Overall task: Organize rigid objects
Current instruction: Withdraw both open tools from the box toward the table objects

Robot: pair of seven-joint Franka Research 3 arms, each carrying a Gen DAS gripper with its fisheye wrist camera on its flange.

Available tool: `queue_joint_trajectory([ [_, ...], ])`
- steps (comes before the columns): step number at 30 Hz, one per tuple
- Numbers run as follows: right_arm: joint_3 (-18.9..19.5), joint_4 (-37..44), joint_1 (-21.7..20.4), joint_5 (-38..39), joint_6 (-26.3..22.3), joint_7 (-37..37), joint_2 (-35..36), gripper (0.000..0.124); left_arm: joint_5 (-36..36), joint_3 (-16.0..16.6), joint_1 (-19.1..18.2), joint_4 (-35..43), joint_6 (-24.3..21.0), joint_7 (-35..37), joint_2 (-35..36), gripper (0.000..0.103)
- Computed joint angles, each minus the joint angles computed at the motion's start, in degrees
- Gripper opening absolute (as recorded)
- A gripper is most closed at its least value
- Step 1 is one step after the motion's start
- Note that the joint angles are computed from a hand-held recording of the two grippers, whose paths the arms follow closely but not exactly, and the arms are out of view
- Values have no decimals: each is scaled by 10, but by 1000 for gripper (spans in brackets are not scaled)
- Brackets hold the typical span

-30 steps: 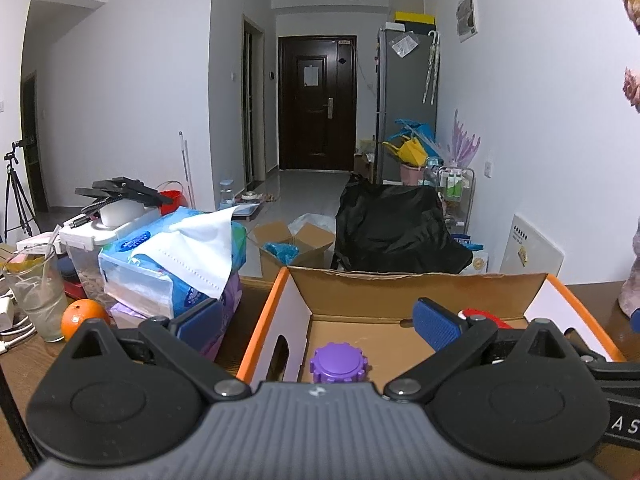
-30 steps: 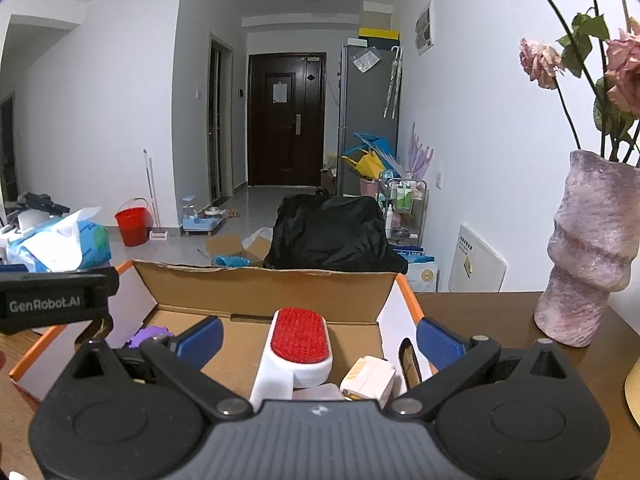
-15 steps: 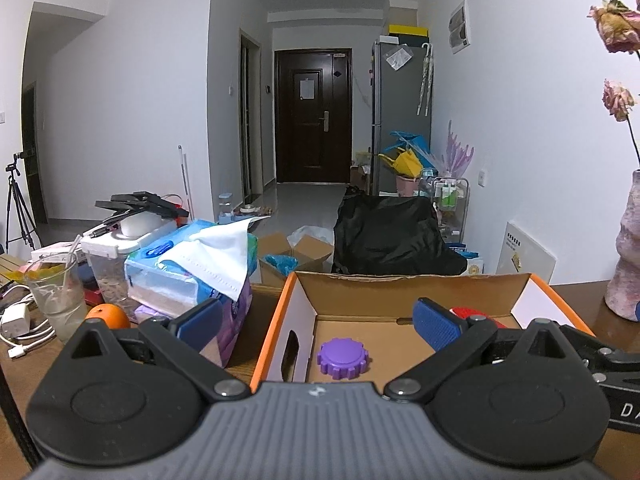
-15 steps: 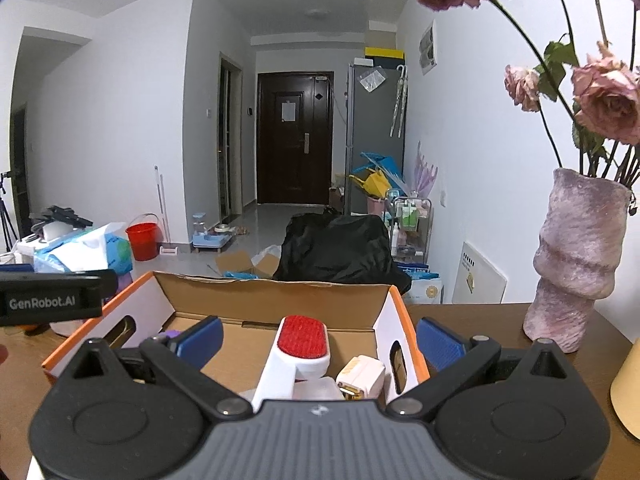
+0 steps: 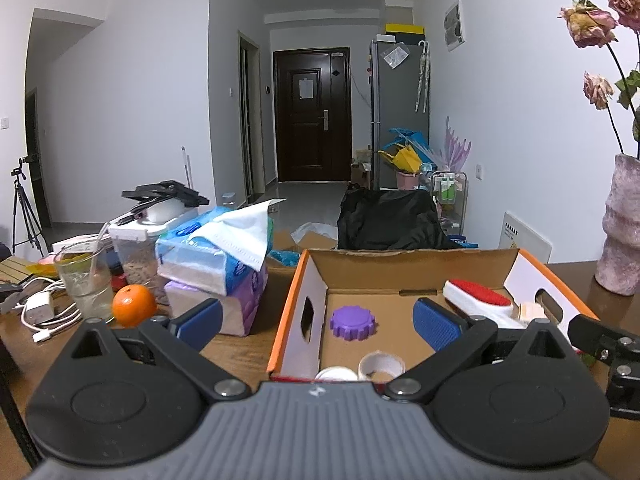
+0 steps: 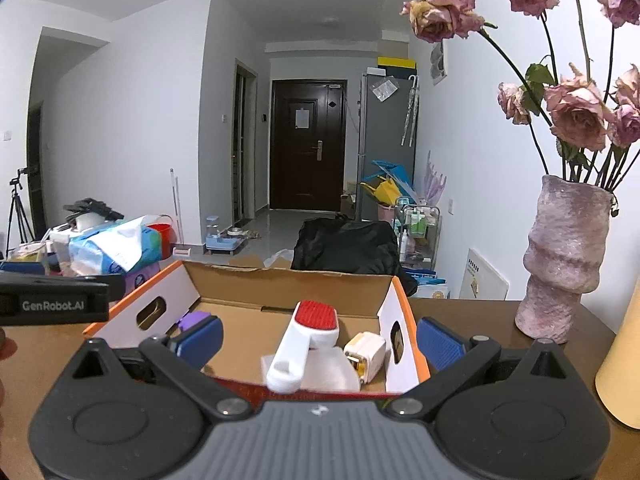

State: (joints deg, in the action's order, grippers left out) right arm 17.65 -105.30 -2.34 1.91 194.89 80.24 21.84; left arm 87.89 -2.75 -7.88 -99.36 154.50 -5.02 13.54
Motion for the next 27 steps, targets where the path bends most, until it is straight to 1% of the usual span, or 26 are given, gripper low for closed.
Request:
queue_joint_trajectory([
  [2,20,-20,-22,-13,5,6,-11,103,4,-1,0,-18,1,-6,-13,103],
  [9,45,-83,-61,-68,20,52,-50,103,21,-16,8,-74,-3,-23,-55,103],
  [13,33,-113,-60,-99,26,86,-72,103,28,-26,14,-100,-5,-30,-75,103],
  [19,29,-154,-75,-171,33,156,-102,103,29,-38,21,-132,-7,-34,-100,103],
  [23,16,-172,-73,-213,33,198,-119,103,23,-44,25,-156,-7,-29,-116,103],
  [27,-5,-193,-61,-243,39,231,-137,103,24,-51,28,-180,-9,-33,-134,103],
])
